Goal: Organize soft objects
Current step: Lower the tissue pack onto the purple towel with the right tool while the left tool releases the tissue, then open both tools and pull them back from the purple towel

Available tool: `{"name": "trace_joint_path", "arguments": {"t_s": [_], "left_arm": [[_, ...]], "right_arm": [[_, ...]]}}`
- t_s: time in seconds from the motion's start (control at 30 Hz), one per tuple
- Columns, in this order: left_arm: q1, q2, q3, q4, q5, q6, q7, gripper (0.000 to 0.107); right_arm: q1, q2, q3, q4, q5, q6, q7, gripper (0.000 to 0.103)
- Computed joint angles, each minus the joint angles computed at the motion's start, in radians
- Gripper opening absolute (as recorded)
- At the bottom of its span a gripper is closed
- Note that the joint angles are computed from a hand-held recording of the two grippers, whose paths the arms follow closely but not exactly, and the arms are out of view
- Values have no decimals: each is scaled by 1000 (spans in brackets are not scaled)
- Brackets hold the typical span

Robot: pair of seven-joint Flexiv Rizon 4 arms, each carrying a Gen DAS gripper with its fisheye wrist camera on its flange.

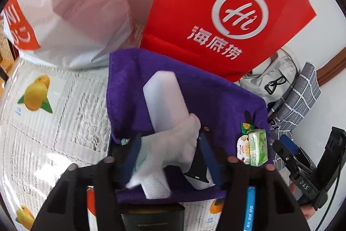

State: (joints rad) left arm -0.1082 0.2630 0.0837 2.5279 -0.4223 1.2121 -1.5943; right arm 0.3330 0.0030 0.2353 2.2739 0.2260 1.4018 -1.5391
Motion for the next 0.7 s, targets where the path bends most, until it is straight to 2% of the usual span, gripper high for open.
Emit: {"name": "trace_joint_path", "arguments": {"t_s": [0.1, 0.23, 0.33, 0.47, 0.57, 0.7], "left_arm": [[21, 28, -14, -3, 60, -8, -38, 56], [8, 60, -3, -1, 57, -16, -37, 56], [9, 91, -5, 1, 75, -32, -52, 56], [22, 147, -32, -4, 143, -55, -93, 56], [39, 207, -65, -3, 226, -82, -153, 56], [22, 290, -60, 22, 277, -156, -175, 56]], "right_arm": [[4, 25, 4, 10, 2, 0, 3, 77], [22, 77, 10, 37, -13, 5, 33, 77], [63, 150, 8, 75, 34, 6, 13, 77], [94, 250, 20, 159, 7, -1, 63, 77], [154, 343, 16, 233, 20, -27, 75, 77], [237, 442, 14, 314, 41, -68, 93, 77]]}}
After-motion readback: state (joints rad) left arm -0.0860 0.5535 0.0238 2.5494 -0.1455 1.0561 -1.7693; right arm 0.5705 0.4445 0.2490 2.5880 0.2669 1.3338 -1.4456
